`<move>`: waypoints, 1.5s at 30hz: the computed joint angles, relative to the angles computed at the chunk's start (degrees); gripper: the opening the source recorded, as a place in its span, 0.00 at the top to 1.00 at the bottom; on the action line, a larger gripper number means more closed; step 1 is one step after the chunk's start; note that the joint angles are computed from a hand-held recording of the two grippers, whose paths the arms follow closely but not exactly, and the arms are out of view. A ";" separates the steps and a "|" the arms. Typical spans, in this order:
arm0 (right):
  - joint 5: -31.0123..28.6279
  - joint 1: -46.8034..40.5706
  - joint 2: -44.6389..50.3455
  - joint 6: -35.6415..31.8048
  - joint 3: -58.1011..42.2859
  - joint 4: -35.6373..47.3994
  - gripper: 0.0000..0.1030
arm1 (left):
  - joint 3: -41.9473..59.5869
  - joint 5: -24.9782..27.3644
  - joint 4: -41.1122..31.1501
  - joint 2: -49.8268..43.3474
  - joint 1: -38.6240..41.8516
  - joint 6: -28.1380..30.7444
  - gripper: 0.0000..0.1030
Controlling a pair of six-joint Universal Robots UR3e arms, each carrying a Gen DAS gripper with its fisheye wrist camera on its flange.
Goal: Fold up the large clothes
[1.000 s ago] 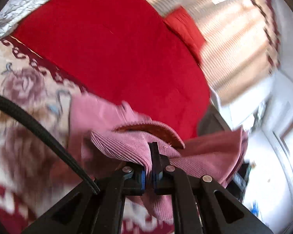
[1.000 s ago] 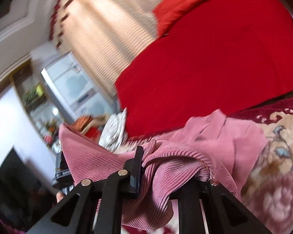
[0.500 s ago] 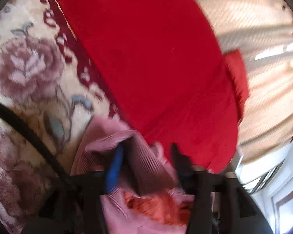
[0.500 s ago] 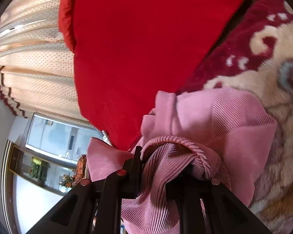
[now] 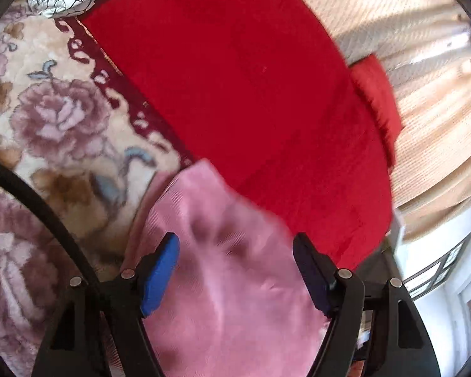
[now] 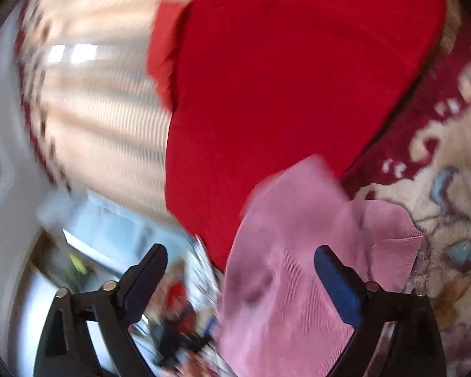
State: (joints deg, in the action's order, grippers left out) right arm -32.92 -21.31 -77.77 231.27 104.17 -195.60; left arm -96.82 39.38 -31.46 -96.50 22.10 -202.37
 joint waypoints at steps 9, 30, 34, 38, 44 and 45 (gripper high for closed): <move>-24.17 20.75 1.91 -29.63 -18.89 38.24 0.22 | 6.80 18.39 -8.34 -1.27 -8.92 6.54 0.27; -43.22 27.13 4.44 -26.30 -19.95 34.59 0.54 | 14.72 44.20 -6.88 -4.57 -28.22 15.64 0.21; -41.69 25.68 7.97 -26.23 -22.40 40.18 0.54 | 22.09 51.11 -13.81 -10.43 -31.95 18.11 0.15; -40.58 25.05 7.08 -25.77 -22.24 40.94 0.54 | 25.97 55.89 -17.85 -14.81 -33.66 19.18 0.14; -43.86 26.81 8.91 -26.18 -28.36 40.37 0.53 | 23.65 52.18 -14.92 -11.31 -32.55 16.16 0.14; -43.66 27.05 9.94 -26.33 -30.43 41.10 0.49 | 22.75 50.19 -13.95 -10.21 -31.66 15.18 0.14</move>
